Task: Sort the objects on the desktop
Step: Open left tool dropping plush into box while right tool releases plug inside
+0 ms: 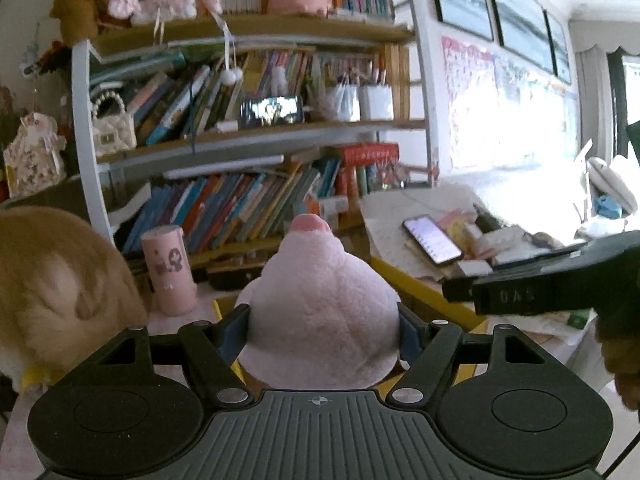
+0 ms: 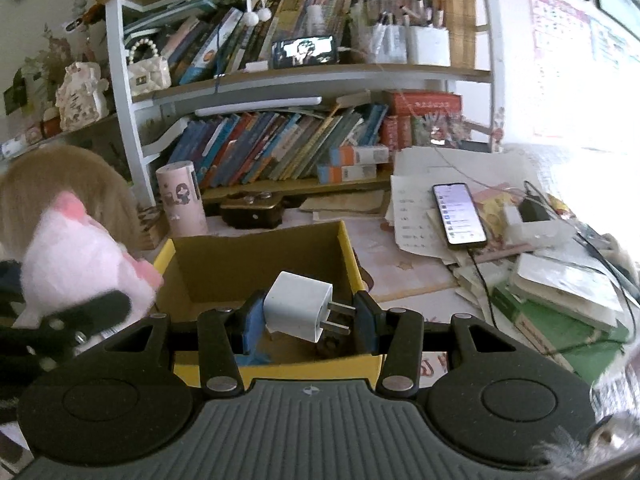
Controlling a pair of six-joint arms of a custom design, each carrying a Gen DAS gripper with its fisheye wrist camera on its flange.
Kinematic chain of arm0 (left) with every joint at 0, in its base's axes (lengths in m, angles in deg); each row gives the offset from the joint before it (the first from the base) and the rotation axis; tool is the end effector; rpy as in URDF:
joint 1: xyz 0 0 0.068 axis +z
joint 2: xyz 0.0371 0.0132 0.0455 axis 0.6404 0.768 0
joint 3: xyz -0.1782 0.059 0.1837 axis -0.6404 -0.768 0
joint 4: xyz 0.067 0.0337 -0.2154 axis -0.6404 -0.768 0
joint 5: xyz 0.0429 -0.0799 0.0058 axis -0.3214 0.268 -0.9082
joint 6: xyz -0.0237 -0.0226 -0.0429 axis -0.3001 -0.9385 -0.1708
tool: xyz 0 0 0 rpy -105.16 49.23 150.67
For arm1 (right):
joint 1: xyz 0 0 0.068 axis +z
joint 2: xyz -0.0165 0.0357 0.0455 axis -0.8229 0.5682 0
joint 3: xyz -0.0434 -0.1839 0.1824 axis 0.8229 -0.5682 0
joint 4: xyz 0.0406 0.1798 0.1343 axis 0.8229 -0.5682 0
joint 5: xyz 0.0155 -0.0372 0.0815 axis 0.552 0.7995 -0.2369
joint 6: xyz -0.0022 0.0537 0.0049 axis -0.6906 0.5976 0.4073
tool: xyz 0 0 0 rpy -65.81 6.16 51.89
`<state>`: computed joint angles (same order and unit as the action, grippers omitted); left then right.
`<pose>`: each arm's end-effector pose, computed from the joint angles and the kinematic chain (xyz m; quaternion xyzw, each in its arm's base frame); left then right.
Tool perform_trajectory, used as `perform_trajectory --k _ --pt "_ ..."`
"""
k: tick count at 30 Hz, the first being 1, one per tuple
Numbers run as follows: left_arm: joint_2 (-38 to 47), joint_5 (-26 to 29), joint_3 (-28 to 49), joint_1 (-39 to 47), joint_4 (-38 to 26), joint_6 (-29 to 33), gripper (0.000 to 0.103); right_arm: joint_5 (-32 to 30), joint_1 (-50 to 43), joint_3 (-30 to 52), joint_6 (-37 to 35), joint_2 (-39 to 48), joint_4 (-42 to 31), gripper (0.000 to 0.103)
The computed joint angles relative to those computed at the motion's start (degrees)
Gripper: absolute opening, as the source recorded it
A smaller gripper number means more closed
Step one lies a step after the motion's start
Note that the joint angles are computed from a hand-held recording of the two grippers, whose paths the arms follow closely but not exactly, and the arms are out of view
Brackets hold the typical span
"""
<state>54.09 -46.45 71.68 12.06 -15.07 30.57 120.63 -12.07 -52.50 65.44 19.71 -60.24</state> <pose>0.2241 -0.1314 0.1257 0.3773 0.7321 -0.2070 0.5281 0.1281 0.0804 0.1445 0.2365 0.8245 -0.0866 0.5067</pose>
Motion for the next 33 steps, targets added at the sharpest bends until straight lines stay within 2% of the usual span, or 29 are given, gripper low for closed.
perform_trajectory --k 3,6,11,15,18,23,28,33 --pt "3.1 -2.5 4.0 -2.0 -3.8 -0.6 0.075 -8.8 -9.0 -3.1 -12.5 -2.5 10.1 0.044" --pt "6.4 -4.9 8.2 -3.7 -7.1 -1.2 0.075 -17.8 -17.1 -4.3 -21.2 -0.9 17.9 0.044" --pt "10.0 -7.3 14.2 -5.4 -12.6 -2.4 0.075 -30.6 -28.0 -3.6 -30.7 6.1 27.6 0.044" --pt "12.4 -8.5 18.2 -6.3 -16.3 -2.1 0.076 -39.0 -35.2 -0.8 -36.4 13.3 32.0 0.044" --pt "13.9 -8.7 21.3 -6.6 -19.8 -2.8 0.076 -43.6 -39.0 2.6 -40.4 18.6 33.1 0.044" --pt "15.9 -8.8 24.9 -6.7 -24.2 -3.3 0.078 -49.8 -43.3 9.1 -44.5 26.4 30.9 0.044" --pt "17.4 -10.4 25.5 -7.2 -23.6 -1.6 0.079 -50.7 -43.6 13.7 -49.0 32.0 29.5 0.044" --pt "17.1 -11.7 24.9 -8.0 -21.7 -0.1 0.086 -52.7 -44.2 18.0 -52.2 35.1 26.1 0.044"
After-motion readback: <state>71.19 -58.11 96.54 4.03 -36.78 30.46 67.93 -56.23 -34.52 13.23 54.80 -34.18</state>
